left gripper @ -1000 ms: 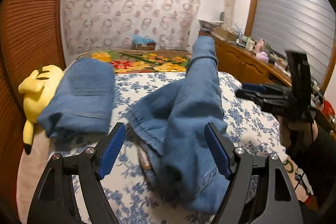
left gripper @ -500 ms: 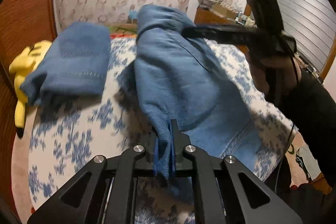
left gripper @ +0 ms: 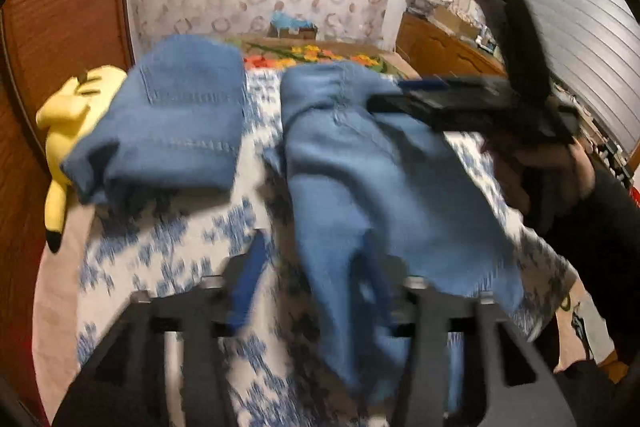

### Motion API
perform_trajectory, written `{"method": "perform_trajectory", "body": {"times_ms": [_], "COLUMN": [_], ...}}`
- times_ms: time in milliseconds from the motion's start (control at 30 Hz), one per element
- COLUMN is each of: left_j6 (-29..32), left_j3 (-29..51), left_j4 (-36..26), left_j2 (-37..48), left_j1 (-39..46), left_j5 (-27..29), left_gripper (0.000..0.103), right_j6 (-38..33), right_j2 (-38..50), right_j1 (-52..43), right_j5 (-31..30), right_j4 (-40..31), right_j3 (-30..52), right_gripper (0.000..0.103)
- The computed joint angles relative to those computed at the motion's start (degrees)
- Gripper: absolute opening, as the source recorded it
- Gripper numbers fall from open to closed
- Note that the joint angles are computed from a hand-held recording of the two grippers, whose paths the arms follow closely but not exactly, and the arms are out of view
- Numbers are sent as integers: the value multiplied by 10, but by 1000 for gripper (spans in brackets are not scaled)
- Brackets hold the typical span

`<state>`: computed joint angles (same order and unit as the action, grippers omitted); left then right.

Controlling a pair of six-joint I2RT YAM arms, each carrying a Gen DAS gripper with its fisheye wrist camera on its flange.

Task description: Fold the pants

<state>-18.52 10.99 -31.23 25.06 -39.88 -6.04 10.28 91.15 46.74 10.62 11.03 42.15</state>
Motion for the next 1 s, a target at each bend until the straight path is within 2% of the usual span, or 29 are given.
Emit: {"method": "perform_trajectory", "body": {"times_ms": [67,167,300,433,567,733,800,900,967,1000], "left_j6": [28,64,86,87,95,100,103,107,108,106], "left_j3": [7,23,38,51,51,49,46,40,36,33], "left_j4": [35,126,189,214,234,250,261,279,293,300], "left_j2": [37,144,234,285,317,344,356,375,390,393], "left_j1": [42,88,106,102,121,149,159,170,174,175], "left_j5": [26,57,74,76,90,108,115,124,132,137], "left_gripper": [68,68,68,68,68,68,68,68,68,68], "right_j6": [13,35,55,70,61,57,56,47,42,37], "right_j2": [-32,-54,-44,0,75,136,151,152,151,146], "right_j1": [-5,-24,-45,-61,-74,-81,-88,-92,-96,-98], "right_j5": [-2,-26,-71,-120,-172,-201,-221,-236,-243,-248], "right_j4": [-3,-13,-15,1,29,62,78,74,68,68], "right_j3": [-28,-57,-68,-47,-12,16,18,24,28,27], "right_gripper": [77,78,79,85,86,86,82,67,51,47]}}
